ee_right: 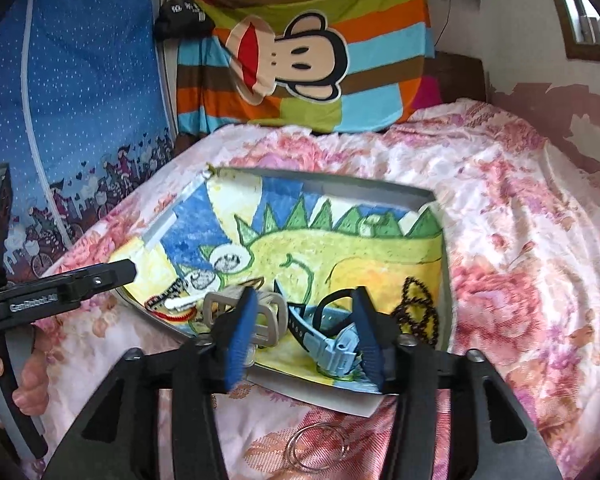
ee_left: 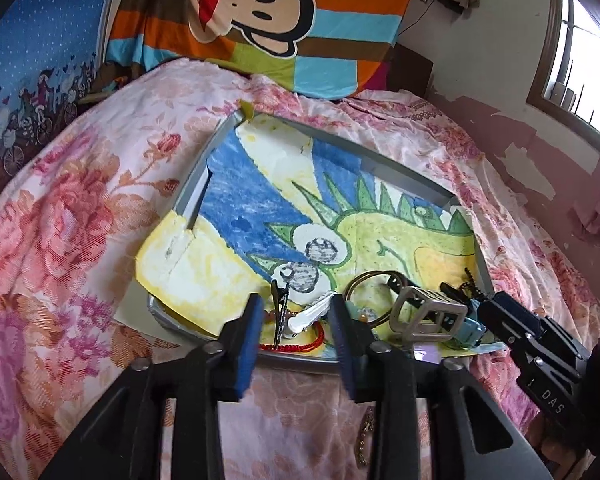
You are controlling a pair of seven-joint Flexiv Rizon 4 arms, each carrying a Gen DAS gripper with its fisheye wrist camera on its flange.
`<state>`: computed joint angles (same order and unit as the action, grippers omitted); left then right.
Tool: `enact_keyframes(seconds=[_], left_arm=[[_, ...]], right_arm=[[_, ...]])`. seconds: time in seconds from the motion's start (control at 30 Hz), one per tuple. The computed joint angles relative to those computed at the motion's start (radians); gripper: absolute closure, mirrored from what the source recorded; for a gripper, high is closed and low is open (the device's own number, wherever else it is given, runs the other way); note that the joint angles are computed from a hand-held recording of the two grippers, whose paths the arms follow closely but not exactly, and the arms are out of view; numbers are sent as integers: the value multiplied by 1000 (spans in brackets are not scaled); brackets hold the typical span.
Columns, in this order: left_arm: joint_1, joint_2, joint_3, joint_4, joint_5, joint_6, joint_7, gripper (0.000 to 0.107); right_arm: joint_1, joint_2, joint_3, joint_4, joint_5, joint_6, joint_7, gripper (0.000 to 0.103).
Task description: Organize jewelry
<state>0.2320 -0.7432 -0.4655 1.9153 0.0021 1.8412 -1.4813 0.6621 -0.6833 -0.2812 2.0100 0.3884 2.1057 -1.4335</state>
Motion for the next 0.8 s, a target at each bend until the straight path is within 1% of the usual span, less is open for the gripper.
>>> enact_keyframes(seconds=[0.03, 0.07, 0.1, 0.13, 0.2, 0.27, 0.33, 0.37, 0.4, 0.47, 0.6, 0.73, 0.8], left_arm=[[0, 11, 1, 15, 1, 20, -8, 56], [7, 19, -3, 32, 6, 48, -22, 45], [14, 23, -8, 43, 16, 69, -36, 42], [24, 31, -15, 60, 27, 96, -55, 38], [31, 57, -12, 86, 49, 115, -90, 31], [9, 87, 24, 116, 60, 157, -127, 18], [-11, 109, 57, 137, 79, 200, -161, 12], [-21, 123, 74, 152, 89, 226, -179, 10], [-27, 132, 85, 158, 100, 238, -194, 9], [-37, 154, 105, 173, 119, 263, -229, 7], [-70, 199, 161, 218, 163, 329, -285, 5], [-154, 233, 263, 267, 154, 415, -286, 4], [-179, 248, 293, 291, 148, 448, -287, 4]], right_arm=[[9, 9, -5, 11, 10, 15, -4, 47], [11, 17, -3, 20, 17, 28, -7, 42], [12, 29, 2, 31, 26, 46, -12, 36], [11, 38, 9, 41, 34, 63, -19, 33], [16, 58, 21, 61, 56, 99, -43, 21], [42, 73, 15, 75, 95, 121, -88, 15], [70, 87, 11, 89, 144, 153, -138, 9], [85, 94, 10, 97, 173, 178, -165, 4], [92, 101, 14, 100, 196, 193, -185, 2], [89, 119, 42, 113, 226, 240, -212, 2], [91, 159, 84, 134, 284, 295, -286, 2], [87, 189, 133, 156, 332, 362, -349, 2], [72, 201, 167, 174, 341, 401, -363, 2]])
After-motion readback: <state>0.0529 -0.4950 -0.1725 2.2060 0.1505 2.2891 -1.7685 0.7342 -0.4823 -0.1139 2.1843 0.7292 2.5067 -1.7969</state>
